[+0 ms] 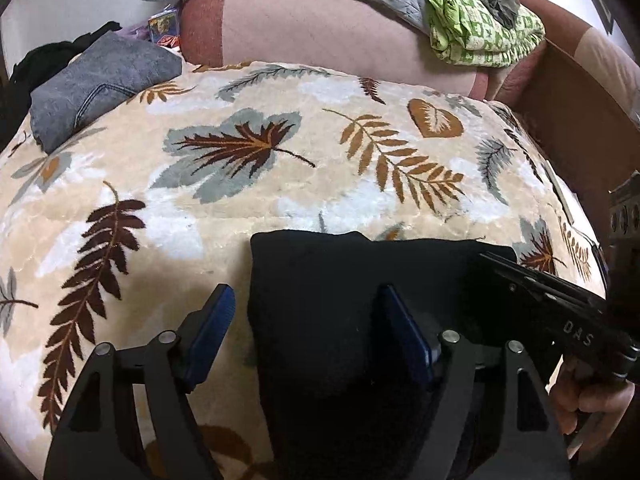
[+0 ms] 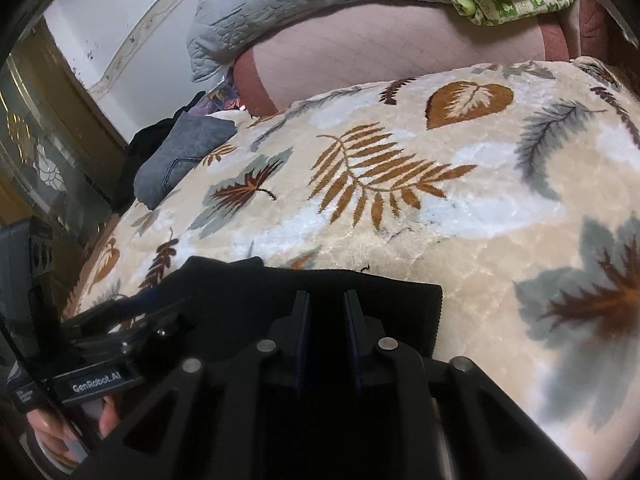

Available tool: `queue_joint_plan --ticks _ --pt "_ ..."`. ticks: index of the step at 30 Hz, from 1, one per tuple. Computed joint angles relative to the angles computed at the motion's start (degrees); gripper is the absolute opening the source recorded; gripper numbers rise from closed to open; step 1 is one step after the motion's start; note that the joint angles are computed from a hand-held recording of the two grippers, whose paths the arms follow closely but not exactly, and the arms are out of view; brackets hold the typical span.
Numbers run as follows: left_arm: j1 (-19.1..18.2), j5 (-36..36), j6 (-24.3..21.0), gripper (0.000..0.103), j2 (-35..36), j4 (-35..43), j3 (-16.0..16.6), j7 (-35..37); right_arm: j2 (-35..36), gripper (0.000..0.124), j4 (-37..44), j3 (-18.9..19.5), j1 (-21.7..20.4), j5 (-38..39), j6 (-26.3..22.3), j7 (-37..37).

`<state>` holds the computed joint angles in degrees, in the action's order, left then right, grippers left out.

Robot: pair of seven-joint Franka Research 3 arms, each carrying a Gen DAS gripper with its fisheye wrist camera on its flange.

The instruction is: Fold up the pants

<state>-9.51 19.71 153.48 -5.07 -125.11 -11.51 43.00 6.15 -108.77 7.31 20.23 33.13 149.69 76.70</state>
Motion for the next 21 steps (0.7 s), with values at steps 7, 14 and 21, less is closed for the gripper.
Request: queue_joint_plan --ticks 7,14,21 --pt "-0.29 -0.90 -0.93 0.078 -1.87 -0.96 -0.12 0.17 -4.09 0.026 -2.29 -0.24 -0.07 1.47 -1.49 -0.90" --pt "-0.26 -0.14 -0.90 0.078 -6.87 -4.64 -0.43 -1.61 -9.36 0.028 -6.75 -0.74 0.69 1.69 -2.92 -2.99" --pt "-0.70 -0.79 -0.65 0.078 -10.36 -8.88 -1.32 -2.63 -12.68 0.028 -10.73 -0.94 1.52 0.04 -3.60 -2.48"
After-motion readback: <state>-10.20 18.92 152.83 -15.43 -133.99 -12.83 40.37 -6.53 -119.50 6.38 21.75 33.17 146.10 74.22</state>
